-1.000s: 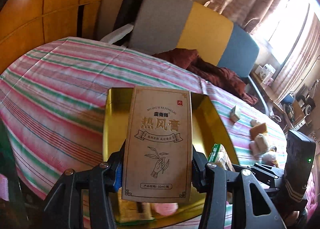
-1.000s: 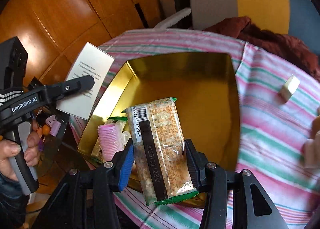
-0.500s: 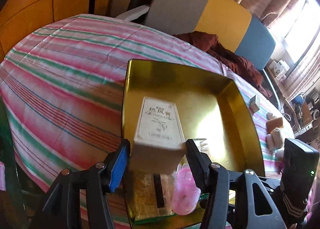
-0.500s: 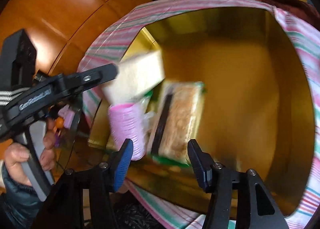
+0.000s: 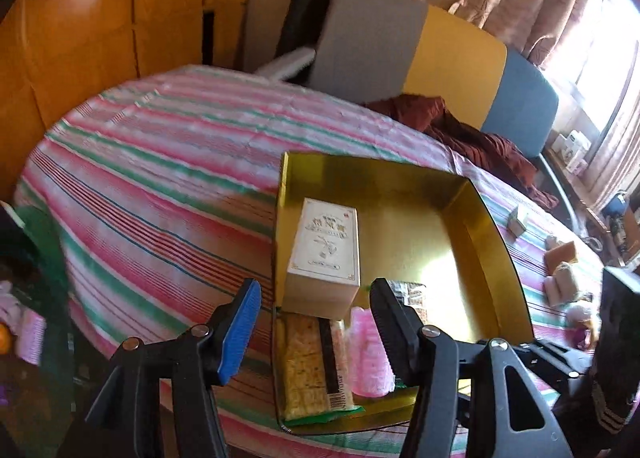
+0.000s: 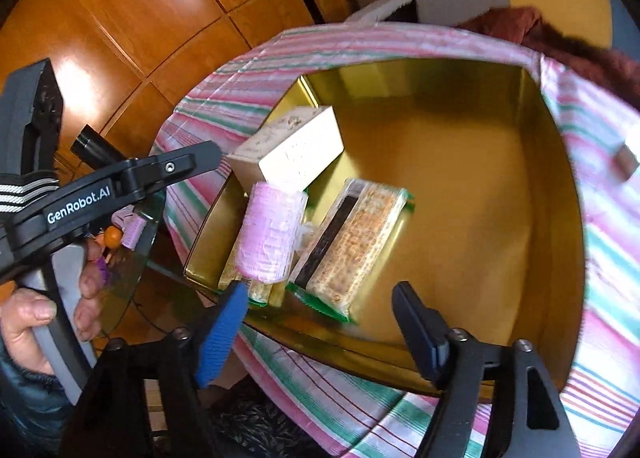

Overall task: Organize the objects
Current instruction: 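Place the white box in the gold tray with the left tool while the right tool places the cracker packet, then move both tools back toward the remaining items on the cloth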

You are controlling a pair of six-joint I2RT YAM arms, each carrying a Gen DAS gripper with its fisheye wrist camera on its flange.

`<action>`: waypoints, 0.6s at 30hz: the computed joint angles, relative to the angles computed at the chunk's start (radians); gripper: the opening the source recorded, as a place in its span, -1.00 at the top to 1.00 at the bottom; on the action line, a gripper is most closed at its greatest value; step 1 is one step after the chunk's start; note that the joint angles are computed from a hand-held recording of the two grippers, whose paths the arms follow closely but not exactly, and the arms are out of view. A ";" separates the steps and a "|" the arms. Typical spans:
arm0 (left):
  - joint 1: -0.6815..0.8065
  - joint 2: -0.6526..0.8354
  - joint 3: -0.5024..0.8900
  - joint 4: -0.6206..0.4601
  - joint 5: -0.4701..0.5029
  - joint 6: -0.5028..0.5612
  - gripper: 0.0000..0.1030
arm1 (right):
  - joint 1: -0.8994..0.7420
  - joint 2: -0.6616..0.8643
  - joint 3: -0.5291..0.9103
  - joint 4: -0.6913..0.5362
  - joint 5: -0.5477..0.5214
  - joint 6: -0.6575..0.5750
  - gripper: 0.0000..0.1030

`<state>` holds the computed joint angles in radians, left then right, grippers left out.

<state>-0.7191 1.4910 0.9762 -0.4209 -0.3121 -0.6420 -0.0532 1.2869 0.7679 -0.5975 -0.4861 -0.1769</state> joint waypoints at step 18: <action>-0.220 -0.036 0.033 -0.049 -0.295 -0.008 -0.12 | -0.013 -0.220 -0.070 0.042 0.104 0.035 -0.75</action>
